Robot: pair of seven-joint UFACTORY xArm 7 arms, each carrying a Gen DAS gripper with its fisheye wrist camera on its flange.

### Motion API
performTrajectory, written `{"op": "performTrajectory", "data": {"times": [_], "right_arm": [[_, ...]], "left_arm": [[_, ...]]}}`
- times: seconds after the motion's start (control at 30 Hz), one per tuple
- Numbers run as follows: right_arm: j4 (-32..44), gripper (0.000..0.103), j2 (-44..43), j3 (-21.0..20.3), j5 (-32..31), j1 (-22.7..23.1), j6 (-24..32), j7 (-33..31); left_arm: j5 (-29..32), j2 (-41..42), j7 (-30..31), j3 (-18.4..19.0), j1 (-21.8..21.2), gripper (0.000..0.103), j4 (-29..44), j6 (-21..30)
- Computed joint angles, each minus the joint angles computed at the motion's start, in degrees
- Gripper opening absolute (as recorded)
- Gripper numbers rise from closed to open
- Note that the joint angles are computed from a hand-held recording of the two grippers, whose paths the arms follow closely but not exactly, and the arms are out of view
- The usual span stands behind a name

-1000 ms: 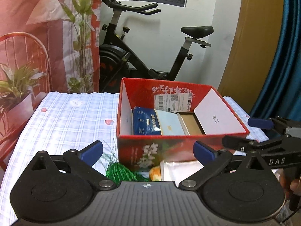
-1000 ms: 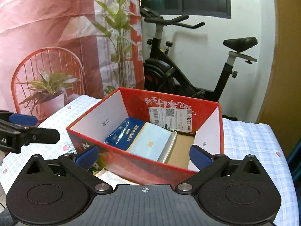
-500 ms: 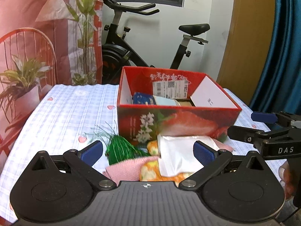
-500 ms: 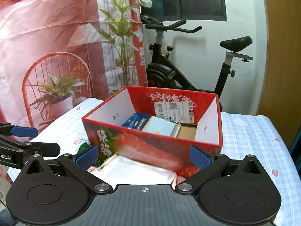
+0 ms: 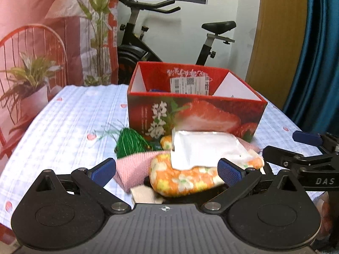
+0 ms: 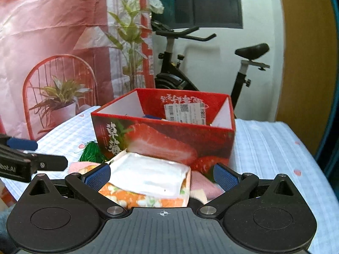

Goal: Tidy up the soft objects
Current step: 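Move the left tool back to the pile and close on the black glove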

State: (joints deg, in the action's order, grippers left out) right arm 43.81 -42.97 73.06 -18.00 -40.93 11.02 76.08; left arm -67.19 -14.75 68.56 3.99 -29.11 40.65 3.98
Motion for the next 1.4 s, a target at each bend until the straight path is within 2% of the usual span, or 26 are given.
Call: {"op": "performTrajectory", "data": {"times": [0.13, 0.33, 0.63, 0.93, 1.0, 1.1, 1.27, 1.33, 1.4], "right_arm": [[-1.98, 0.103, -1.16, -1.03, 0.74, 3.06, 1.38, 1.46], [-4.36, 0.103, -2.16, -2.55, 0.09, 6.6, 2.92, 4.16], [-3.73, 0.103, 0.44, -1.77, -2.2, 6.52, 3.25, 5.59], [-4.67, 0.101, 4.69, -1.79, -3.08, 6.79, 0.99, 6.24], [-4.66, 0.093, 5.5, -1.76, -3.58, 6.86, 0.65, 5.93], [-4.45, 0.083, 8.26, -1.94, -4.17, 7.38, 0.37, 4.82], [-3.8, 0.081, 12.86, -2.07, -5.49, 8.95, 1.3, 3.8], [-2.68, 0.081, 14.82, -1.45, -6.38, 8.96, 3.89, 3.4], [-2.49, 0.079, 16.84, -1.11, -7.57, 8.69, 3.51, 3.85]], "left_arm": [[-3.27, -0.62, 2.18, 0.62, -0.81, 0.103, -0.83, -0.33], [-5.15, -0.94, 2.35, -0.3, 0.65, 0.103, -1.69, 0.52], [-3.44, -0.4, -1.51, -1.05, 3.89, 0.101, -1.78, 4.01], [-3.43, 0.02, -0.58, -2.5, 6.74, 0.078, -1.75, 8.94], [-1.88, 0.11, -1.46, -2.83, 7.53, 0.068, -1.84, 10.95], [2.54, 0.4, -4.95, -3.75, 8.9, 0.065, -2.27, 13.42], [6.71, 2.62, -9.16, -3.82, 10.3, 0.063, -1.67, 17.14], [8.51, 3.89, -10.44, -4.13, 11.1, 0.059, -1.03, 18.6], [10.05, 5.56, -11.97, -4.39, 12.03, 0.055, -0.06, 20.44]]}}
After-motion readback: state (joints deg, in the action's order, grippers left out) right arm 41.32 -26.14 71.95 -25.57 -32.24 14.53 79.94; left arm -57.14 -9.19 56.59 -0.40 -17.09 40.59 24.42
